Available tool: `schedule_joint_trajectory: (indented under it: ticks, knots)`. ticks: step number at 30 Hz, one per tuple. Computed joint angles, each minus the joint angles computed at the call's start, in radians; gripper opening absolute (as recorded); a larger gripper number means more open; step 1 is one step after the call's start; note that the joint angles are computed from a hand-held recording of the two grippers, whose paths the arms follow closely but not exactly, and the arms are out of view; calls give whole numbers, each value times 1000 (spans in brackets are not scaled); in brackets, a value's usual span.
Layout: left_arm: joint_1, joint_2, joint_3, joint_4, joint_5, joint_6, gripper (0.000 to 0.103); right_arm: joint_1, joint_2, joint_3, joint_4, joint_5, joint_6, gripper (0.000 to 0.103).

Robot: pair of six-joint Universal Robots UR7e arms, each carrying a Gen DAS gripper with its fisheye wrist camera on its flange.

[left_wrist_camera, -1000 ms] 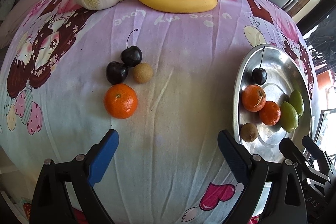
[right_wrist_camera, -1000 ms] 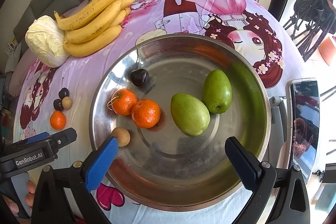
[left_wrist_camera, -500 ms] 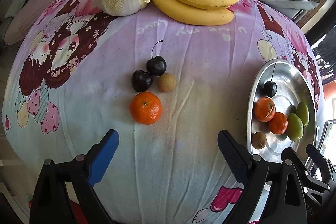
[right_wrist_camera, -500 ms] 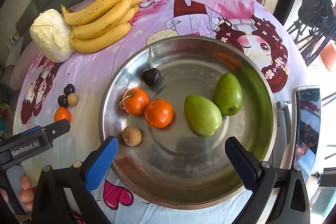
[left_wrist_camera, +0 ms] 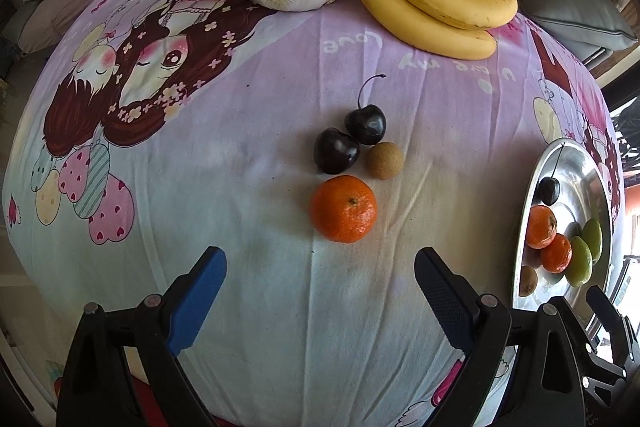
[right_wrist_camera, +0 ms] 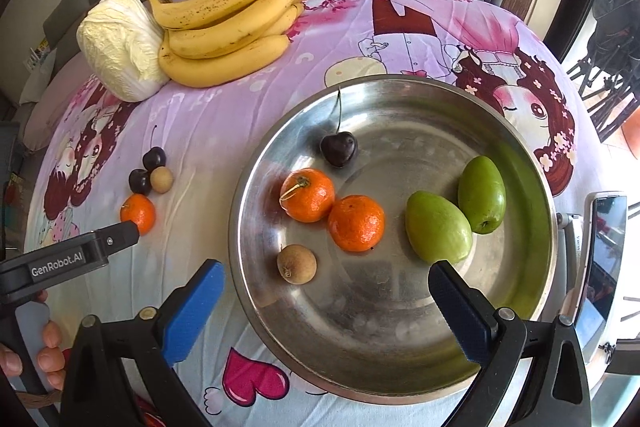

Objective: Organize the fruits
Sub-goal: 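Move the left tool to the last tangerine while the right tool moves to the small tan fruit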

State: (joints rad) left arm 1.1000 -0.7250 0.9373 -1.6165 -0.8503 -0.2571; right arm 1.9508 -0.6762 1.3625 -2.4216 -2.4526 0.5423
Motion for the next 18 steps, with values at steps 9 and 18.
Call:
schedule_joint_trajectory:
  ticks: [9,18]
  knots:
    - [17,-4,-21,0,2,-24,95,10,56,-71,13,4,-52,103]
    - [29,-12,-28,3,4,-33,95,16,103,-137,16,33,-100,103]
